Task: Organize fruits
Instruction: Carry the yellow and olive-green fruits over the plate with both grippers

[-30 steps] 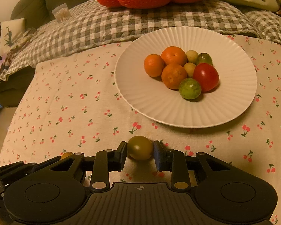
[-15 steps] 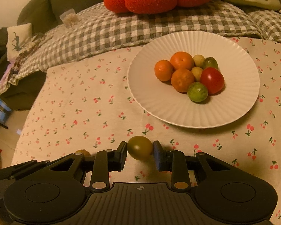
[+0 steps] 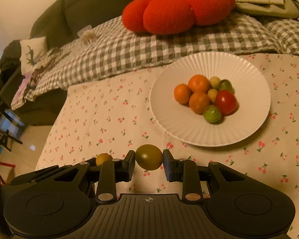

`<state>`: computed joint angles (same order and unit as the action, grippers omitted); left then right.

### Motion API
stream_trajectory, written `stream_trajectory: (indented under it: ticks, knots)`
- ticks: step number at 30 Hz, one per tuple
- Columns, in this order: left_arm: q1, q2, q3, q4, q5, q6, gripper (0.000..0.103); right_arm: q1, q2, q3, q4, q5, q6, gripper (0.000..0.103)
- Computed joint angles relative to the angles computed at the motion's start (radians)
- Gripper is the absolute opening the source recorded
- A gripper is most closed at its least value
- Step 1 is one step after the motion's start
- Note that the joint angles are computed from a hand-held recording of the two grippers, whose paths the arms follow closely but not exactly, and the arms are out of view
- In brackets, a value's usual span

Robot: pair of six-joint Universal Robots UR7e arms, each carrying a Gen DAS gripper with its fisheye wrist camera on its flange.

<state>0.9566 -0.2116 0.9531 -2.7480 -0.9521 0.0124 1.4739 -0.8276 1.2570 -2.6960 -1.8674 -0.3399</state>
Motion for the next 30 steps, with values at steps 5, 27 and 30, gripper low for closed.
stream_trajectory:
  ticks: [5, 27, 30]
  knots:
    - [-0.004, 0.023, -0.043, -0.005, -0.014, 0.02, 0.024, -0.005, -0.01, -0.006, -0.004, 0.011, 0.007, 0.028]
    - [0.005, 0.253, -0.459, 0.092, -0.157, 0.203, 0.025, -0.05, -0.012, -0.108, -0.041, 0.008, 0.098, 0.028]
    - [0.005, 0.298, -0.533, 0.133, -0.16, 0.225, 0.025, -0.058, -0.004, -0.133, -0.038, -0.004, 0.11, 0.028]
